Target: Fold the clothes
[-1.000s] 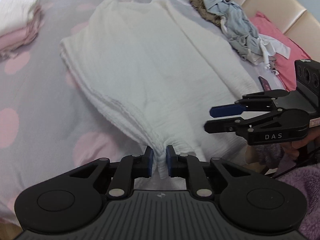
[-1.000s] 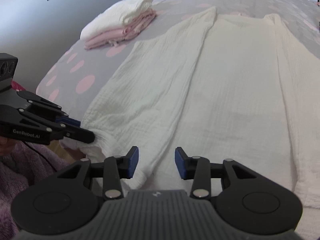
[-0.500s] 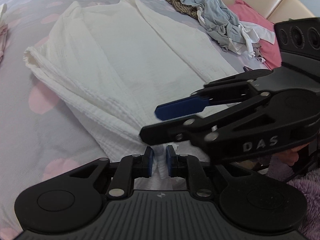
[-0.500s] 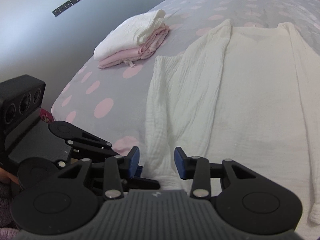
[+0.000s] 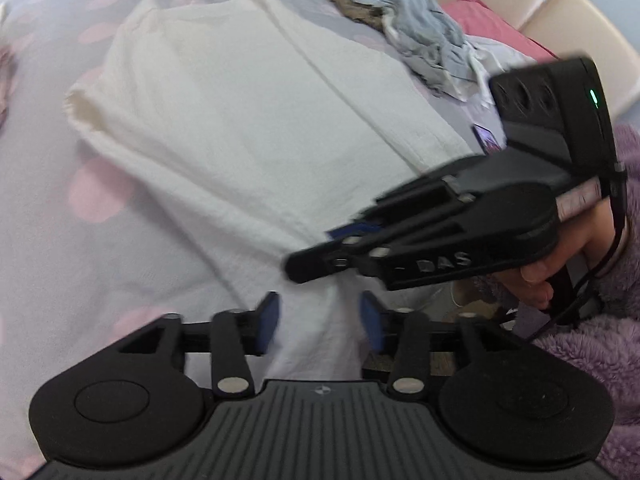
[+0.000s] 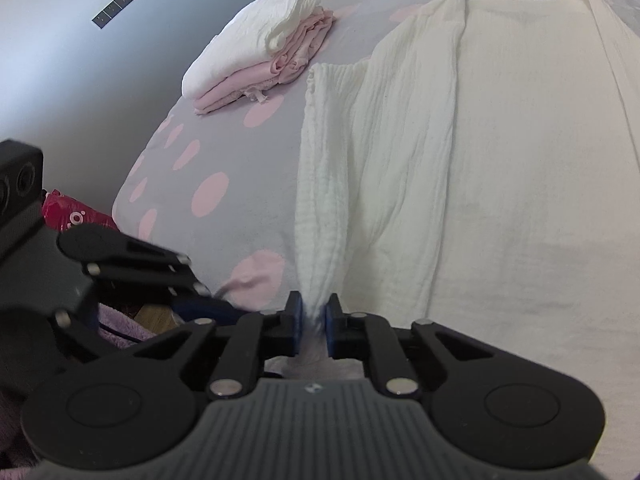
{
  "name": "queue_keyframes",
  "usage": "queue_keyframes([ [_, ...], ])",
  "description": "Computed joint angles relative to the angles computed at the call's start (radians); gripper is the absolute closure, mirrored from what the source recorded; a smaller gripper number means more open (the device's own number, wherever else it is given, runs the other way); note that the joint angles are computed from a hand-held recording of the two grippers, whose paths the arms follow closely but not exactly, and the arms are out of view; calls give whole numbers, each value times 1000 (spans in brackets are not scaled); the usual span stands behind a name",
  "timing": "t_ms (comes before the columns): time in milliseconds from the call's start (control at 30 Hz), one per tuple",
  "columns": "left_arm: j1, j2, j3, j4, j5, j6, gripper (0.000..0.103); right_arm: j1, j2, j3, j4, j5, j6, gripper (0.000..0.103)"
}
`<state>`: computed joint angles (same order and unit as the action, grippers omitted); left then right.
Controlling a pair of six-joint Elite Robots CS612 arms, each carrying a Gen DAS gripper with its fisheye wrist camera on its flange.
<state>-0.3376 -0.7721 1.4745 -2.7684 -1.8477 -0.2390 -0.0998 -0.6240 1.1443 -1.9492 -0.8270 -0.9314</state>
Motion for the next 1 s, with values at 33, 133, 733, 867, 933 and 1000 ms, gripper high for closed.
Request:
queue_keyframes([
  [33,8,-3,-6,12,16,-7,53,0,0,-1,1,1,0,90],
  [133,34,4,-37,11,34,-58,52,1,1,-4,5,-1,-5,90],
  [733,106,207,-287,-90,145,-445,93,-2,17,-52,128,31,-62,90],
  [867,102,201,-288,-150,156,-411,97,-11,29,-84,220,88,-73,90],
  [933,97,196,-292,-179,156,-396,98,-16,33,-97,261,118,-76,90],
  [1000,90,194,-303,-193,159,-378,98,-23,37,-109,304,149,-79,90],
])
